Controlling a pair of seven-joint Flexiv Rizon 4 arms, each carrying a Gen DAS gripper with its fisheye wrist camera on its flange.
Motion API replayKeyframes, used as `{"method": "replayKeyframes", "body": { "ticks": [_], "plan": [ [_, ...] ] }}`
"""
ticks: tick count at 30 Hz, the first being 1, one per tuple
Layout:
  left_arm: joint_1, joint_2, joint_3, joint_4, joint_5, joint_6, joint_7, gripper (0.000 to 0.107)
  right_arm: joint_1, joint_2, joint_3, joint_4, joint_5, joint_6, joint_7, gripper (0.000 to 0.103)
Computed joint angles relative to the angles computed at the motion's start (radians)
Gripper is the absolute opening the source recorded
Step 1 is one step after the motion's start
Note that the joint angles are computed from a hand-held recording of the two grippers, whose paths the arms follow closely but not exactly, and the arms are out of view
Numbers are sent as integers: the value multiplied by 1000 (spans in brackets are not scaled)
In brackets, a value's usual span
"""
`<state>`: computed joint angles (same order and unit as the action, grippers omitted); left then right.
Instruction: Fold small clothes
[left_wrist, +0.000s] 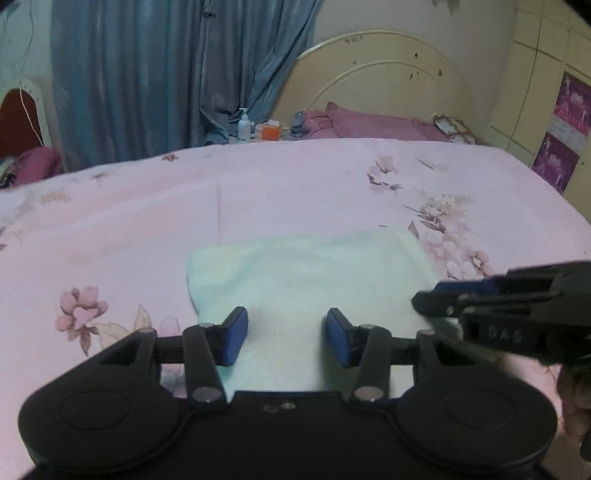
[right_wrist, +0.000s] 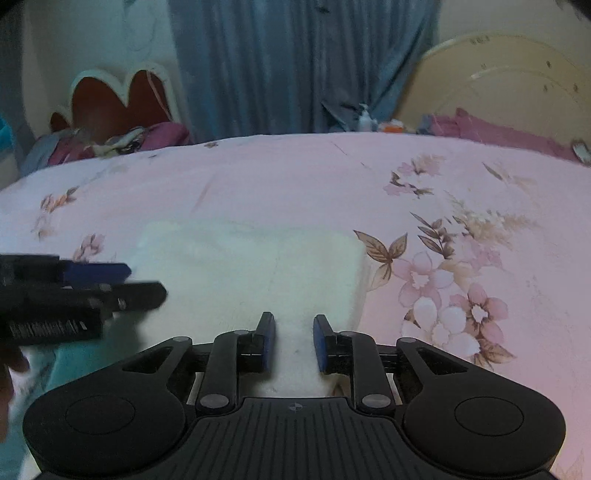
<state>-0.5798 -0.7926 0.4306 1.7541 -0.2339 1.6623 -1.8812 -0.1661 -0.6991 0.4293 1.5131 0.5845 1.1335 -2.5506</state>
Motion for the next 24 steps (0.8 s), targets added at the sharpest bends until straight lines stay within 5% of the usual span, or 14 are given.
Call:
{"method": "replayKeyframes", "body": {
  "ticks": [6,9,12,19,24],
  "plan": [
    [-73,59,14,104,-14,52,-2,45,-129,92,74,55,134,-91,-180,23],
    [-119,35,47,107,-22,13,8,46,-92,113,21,99,123,-101,-221,45],
    [-134,51,52,127,-19,17,5,46,-8,112,-69,135,46,-88,-153,45],
    [-227,109,71,250,-60,54,-50,46,-132,221,-38,189,195,-224,-290,44],
    [-401,77,213,280,-113,21,-114,46,-104,288,-90,292,211,-225,-386,33]
  ]
}}
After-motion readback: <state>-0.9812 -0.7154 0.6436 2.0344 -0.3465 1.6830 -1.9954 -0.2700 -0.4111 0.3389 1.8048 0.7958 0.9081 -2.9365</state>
